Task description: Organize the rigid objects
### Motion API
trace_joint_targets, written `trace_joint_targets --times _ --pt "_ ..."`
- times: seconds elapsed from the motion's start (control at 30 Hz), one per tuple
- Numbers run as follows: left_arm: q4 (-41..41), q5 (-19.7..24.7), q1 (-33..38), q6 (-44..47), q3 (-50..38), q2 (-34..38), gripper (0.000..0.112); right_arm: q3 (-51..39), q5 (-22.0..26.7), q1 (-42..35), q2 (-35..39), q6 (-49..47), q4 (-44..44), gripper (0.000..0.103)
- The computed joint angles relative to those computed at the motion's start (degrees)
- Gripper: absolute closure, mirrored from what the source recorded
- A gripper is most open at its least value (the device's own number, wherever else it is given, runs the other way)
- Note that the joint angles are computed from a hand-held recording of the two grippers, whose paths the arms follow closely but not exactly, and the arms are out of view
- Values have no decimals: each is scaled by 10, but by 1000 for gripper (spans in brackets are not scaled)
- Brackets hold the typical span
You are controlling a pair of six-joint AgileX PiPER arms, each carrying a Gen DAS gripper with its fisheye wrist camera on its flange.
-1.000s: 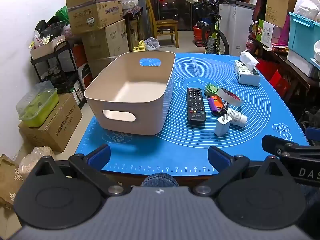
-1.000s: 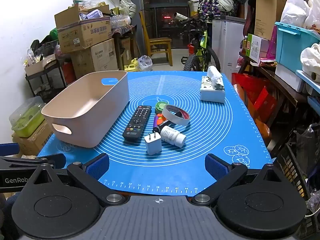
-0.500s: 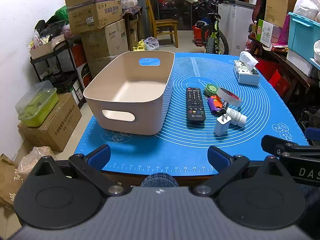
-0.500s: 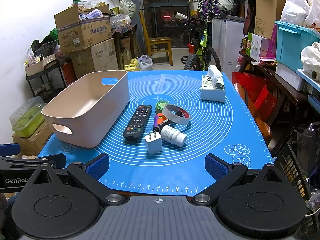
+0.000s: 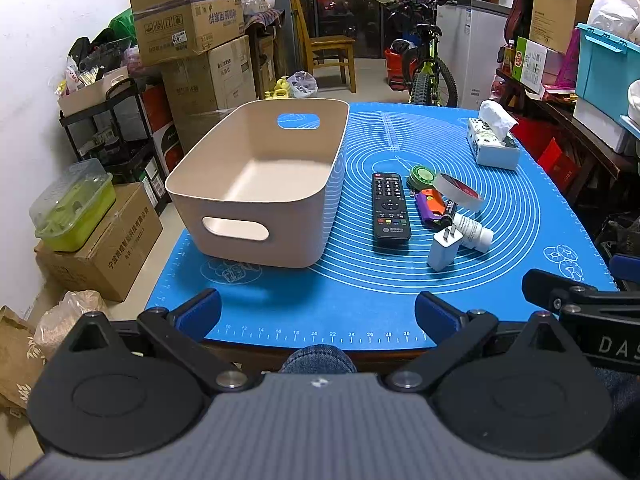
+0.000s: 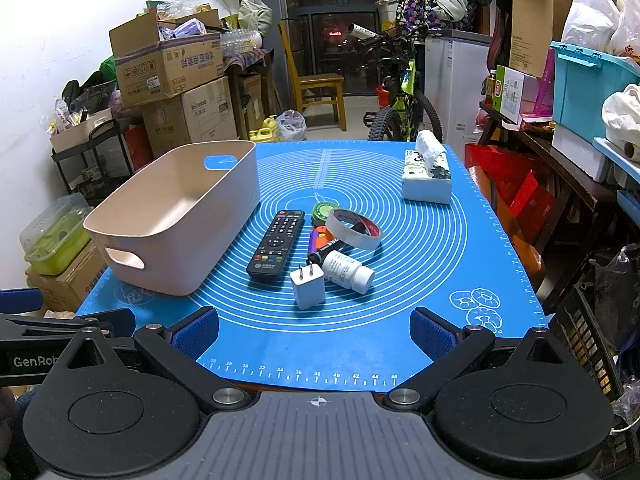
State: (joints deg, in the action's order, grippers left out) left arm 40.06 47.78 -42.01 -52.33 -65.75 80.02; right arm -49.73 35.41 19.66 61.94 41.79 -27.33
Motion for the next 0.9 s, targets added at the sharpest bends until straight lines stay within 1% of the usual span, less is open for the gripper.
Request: trace_joint_targets --times 0.07,0.9 --pt "-5 5 1 7 2 -9 11 0 1 1 -1 1 -1 2" --pt "-12 2 8 18 -1 -7 11 0 1 0 -2 -2 3 2"
